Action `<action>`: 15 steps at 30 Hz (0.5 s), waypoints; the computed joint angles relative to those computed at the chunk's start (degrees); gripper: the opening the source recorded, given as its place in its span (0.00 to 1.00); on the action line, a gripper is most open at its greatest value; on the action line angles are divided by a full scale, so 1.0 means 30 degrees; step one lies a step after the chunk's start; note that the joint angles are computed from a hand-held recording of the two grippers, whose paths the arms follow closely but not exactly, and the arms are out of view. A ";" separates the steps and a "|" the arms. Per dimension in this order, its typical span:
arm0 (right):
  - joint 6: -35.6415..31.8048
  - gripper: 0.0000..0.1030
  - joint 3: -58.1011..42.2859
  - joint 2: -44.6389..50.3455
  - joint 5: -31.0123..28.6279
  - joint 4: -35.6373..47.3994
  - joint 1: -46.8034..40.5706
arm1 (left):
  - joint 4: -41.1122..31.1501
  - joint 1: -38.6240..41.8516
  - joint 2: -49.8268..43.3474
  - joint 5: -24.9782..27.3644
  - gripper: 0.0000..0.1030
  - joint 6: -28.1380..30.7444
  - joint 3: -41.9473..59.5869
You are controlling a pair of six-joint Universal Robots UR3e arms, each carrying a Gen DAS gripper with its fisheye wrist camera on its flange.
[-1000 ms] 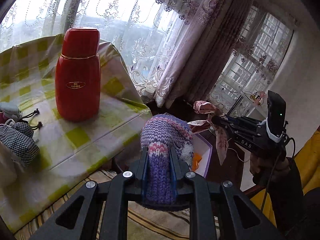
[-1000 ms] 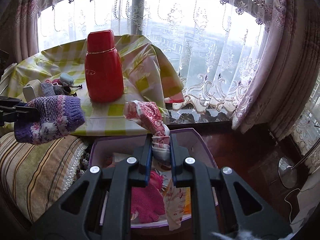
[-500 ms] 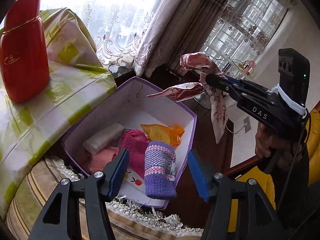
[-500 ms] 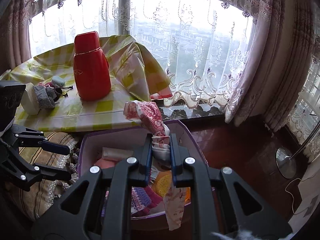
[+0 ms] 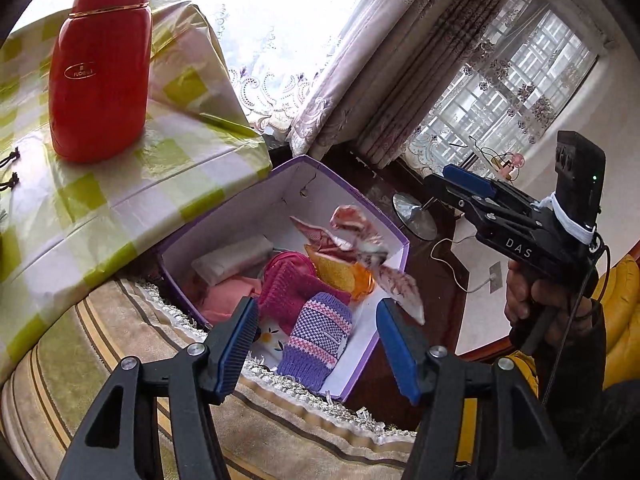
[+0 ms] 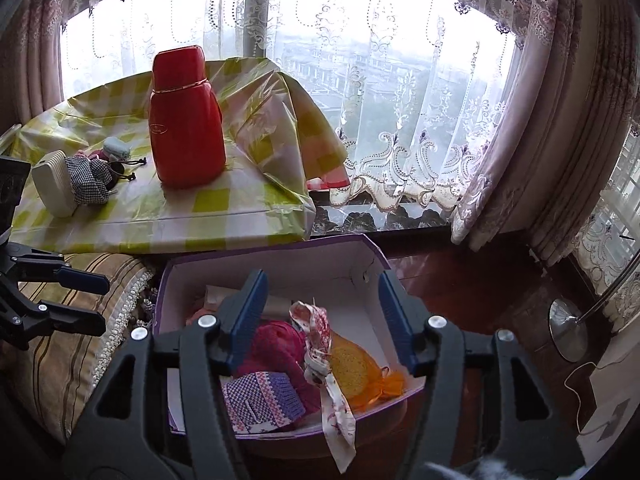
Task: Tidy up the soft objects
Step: 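Carry the pink-print cloth and purple hat over the box and open both tools, then move both open tools back over the table toward the houndstooth cloth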
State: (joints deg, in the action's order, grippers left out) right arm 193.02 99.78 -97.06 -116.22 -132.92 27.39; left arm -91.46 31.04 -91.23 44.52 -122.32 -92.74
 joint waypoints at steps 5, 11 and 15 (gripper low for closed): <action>0.0106 0.63 -0.0363 0.0304 0.0283 0.0194 0.0068 | -0.0338 0.0737 0.0172 -0.0215 0.61 0.0043 -0.0131; 0.0323 0.64 -0.0954 0.1213 0.0935 0.0266 0.0286 | -0.0552 0.1825 0.0689 -0.0506 0.61 0.0193 -0.0546; 0.0311 0.64 -0.1823 0.2335 0.1380 0.0117 0.0811 | -0.1108 0.3018 0.1176 -0.0845 0.61 0.0556 -0.0854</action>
